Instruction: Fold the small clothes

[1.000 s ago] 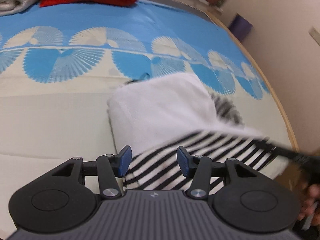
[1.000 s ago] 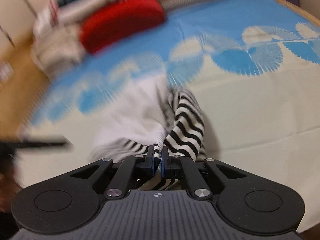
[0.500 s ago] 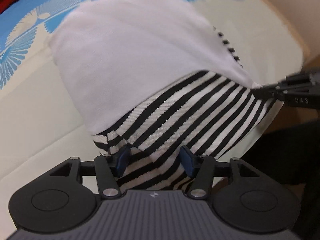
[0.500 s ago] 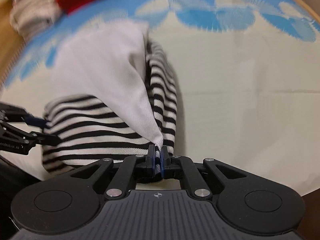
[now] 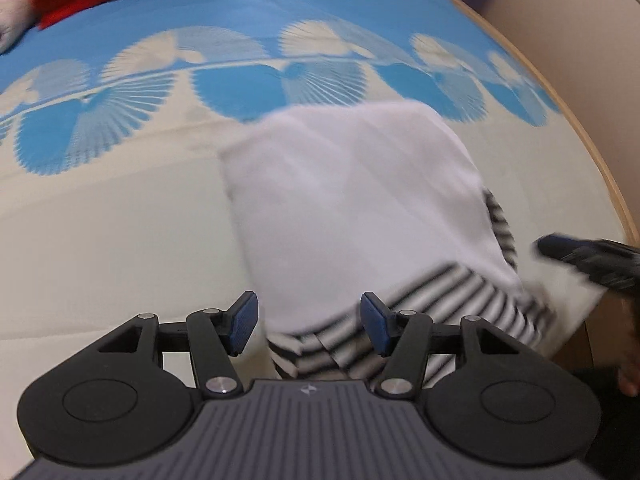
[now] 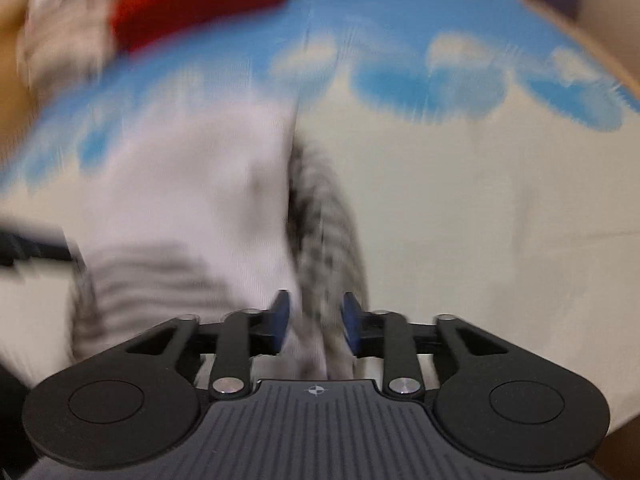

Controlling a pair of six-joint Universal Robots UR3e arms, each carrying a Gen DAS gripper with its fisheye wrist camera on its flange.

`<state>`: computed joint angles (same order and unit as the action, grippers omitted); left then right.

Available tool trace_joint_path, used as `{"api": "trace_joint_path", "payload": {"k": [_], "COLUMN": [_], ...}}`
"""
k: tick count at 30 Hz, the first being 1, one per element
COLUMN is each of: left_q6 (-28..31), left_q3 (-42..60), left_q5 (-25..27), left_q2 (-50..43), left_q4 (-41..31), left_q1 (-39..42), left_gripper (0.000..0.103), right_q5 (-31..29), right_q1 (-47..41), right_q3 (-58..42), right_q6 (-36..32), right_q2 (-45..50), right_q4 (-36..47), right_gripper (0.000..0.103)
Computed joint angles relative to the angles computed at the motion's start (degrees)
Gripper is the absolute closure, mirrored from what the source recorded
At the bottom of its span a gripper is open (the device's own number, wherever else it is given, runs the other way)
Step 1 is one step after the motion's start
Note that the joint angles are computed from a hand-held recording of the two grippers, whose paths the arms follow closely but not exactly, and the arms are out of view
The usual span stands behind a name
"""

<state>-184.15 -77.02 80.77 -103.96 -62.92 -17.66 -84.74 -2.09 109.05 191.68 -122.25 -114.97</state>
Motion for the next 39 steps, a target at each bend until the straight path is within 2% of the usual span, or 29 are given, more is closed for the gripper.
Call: {"api": "trace_joint_path", "payload": {"k": [3, 6, 9, 11, 13, 17, 18, 19, 20, 21, 22, 26, 28, 29, 32, 33, 34, 35, 37, 38, 39], "left_q6": [-4.4, -9.6, -13.6, -14.9, -14.9, -13.3, -12.9, -12.4, -12.0, -11.7, -11.4, -11.1, -11.1, -10.9, -10.2, -10.1, -10.1, -10.2, -10.4, -10.3, -10.2], "left_q3": [2.2, 3.8, 5.7, 6.6, 7.1, 7.0, 6.7, 6.2, 5.9, 5.7, 5.5, 4.7, 4.2, 4.0, 3.6, 3.1, 2.7, 2.5, 1.9, 1.5, 1.3], "left_q5": [0.7, 2.0, 3.2, 3.8, 4.2, 4.4, 4.4, 4.4, 4.5, 4.5, 4.5, 4.2, 3.9, 3.9, 4.2, 4.2, 4.2, 4.3, 4.3, 4.1, 4.1], "left_q2": [-1.5, -2.0, -3.1, -3.6, -3.7, -3.4, -3.2, -2.8, -2.7, -2.5, -2.3, -1.6, -1.1, -1.0, -0.7, -0.4, -0.2, 0.0, 0.4, 0.7, 0.9], "left_q4": [1.1, 1.3, 1.0, 1.5, 1.4, 1.2, 1.3, 1.5, 1.5, 1.5, 1.6, 2.0, 2.1, 2.1, 1.7, 1.9, 2.0, 1.9, 1.8, 1.9, 2.0], "left_q1": [0.4, 0.6, 0.9, 1.0, 1.1, 1.9, 2.3, 2.7, 2.9, 3.3, 3.7, 4.5, 4.6, 4.4, 3.9, 3.9, 3.9, 3.8, 3.9, 4.1, 4.1], "left_gripper": [0.041, 0.041, 0.041, 0.04, 0.04, 0.04, 0.04, 0.04, 0.04, 0.04, 0.04, 0.04, 0.04, 0.04, 0.04, 0.04, 0.04, 0.04, 0.04, 0.04, 0.04], "right_q5": [4.2, 7.4, 4.5, 2.3, -0.1, 1.0, 1.1, 1.3, 1.5, 1.8, 1.1, -10.5, -17.8, -18.8, -15.2, -13.0, -13.5, -16.3, -21.7, -21.9, -20.9], "right_q1": [-4.8, -5.9, -2.3, -0.4, 1.4, 2.4, 3.0, 3.7, 4.1, 4.3, 4.8, 7.6, 9.4, 9.0, 6.2, 5.4, 5.8, 7.5, 9.9, 9.8, 9.1], "right_q3": [3.9, 3.8, 0.5, -1.4, -4.1, -7.2, -7.8, -8.6, -9.1, -9.2, -8.6, -4.7, -6.5, -7.8, -10.9, -10.7, -10.9, -12.3, -14.3, -13.7, -11.7], "right_q6": [4.4, 8.2, 11.9, 14.9, 18.2, 20.6, 20.4, 19.7, 19.0, 18.8, 19.3, 23.5, 24.7, 25.8, 27.2, 26.7, 26.4, 25.4, 23.6, 23.6, 24.2], "right_q2": [-3.4, 1.2, 10.4, 15.4, 20.8, 28.7, 29.7, 30.9, 31.6, 31.7, 31.7, 29.9, 30.7, 31.1, 32.6, 32.7, 33.1, 34.0, 35.1, 34.2, 32.2], "right_q4": [-8.7, -12.9, -17.5, -20.8, -22.5, -25.4, -26.1, -26.7, -27.6, -28.5, -30.8, -42.7, -39.1, -34.4, -20.7, -19.7, -20.0, -19.6, -18.1, -18.3, -19.7], "right_gripper": [0.051, 0.046, 0.045, 0.039, 0.035, 0.036, 0.04, 0.057, 0.07, 0.093, 0.1, 0.101, 0.101, 0.101, 0.101, 0.1, 0.099, 0.099, 0.088, 0.082, 0.07]}}
